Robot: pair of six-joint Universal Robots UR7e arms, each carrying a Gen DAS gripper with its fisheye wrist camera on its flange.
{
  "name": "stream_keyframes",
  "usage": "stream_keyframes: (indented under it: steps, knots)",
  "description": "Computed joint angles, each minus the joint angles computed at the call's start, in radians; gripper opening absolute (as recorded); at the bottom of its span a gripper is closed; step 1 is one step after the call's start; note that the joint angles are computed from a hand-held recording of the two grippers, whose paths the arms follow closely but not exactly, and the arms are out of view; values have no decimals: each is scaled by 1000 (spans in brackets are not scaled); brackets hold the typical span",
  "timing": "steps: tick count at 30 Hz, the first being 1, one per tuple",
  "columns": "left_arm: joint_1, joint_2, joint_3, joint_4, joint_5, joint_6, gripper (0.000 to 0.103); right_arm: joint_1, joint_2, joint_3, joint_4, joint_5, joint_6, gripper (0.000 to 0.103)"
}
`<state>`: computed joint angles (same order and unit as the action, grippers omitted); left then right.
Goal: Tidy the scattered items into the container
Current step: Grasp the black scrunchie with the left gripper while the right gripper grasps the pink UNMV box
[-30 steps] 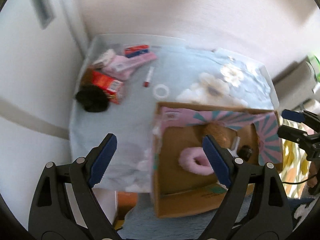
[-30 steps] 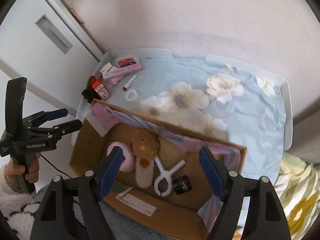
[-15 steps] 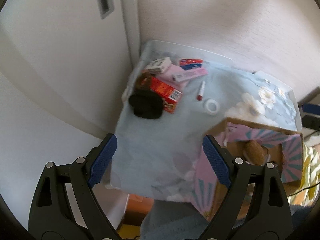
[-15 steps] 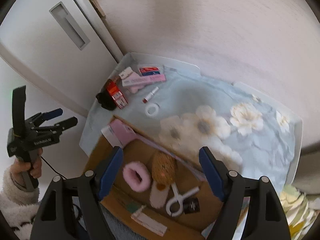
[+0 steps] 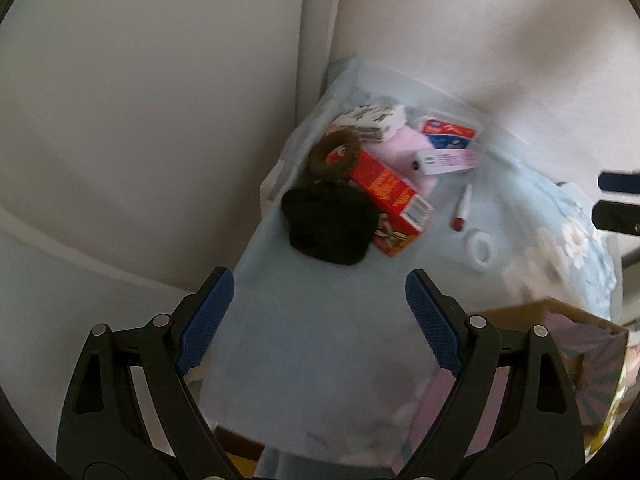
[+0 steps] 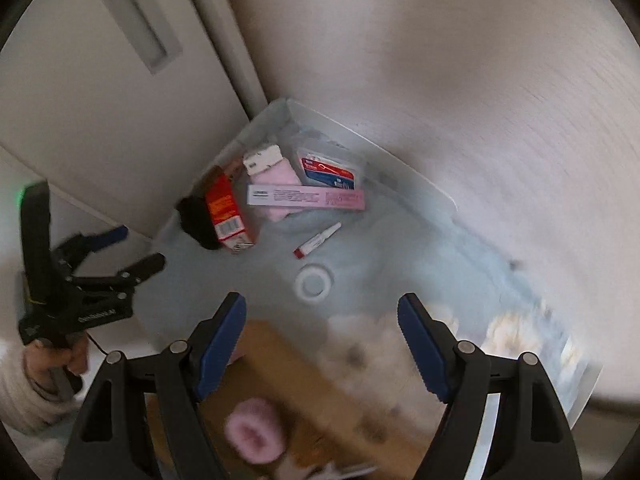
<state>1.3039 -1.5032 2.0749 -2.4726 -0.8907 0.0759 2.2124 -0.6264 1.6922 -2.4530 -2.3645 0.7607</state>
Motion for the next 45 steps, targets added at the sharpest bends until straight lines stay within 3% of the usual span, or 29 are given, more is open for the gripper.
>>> stream_keyframes:
  steps: [5,11,19,21,23,26,30,31,32,34,38,45]
  knots:
    - [31,62,1,-95,0,32,87,-60,51,-62,0,-13,-250,75]
    - [35,119,15,-216,15,84,87,-99,127,-124,-79,-24,-562,75]
    - [47,178,11,-305,28,101,86,-129,184,-146,-187,-36,-822,74]
    - [52,186,10,-322,26,110,82,-138,189,-147,-201,-31,-867,69]
    - [57,191,7,-324,20,110,77,-146,195,-154,-193,-27,-898,62]
    - [64,195,4,-330,14,99,71,-154,209,-164,-186,-41,-944,61]
    - [69,195,5,-343,15,89,48,-165,224,-175,-192,-48,-989,61]
    - [70,193,6,-346,15,87,43,-166,229,-178,-193,-53,-999,58]
    - [72,189,5,-343,11,82,39,-168,233,-180,-193,-51,-1009,49]
    - [76,175,3,-323,-3,66,27,-171,234,-184,-181,-44,-1014,44]
    - [69,137,18,-300,-25,51,22,-166,212,-168,-201,-16,-1025,27]
    - [33,49,70,-272,-59,47,21,-150,153,-114,-247,-3,-963,23]
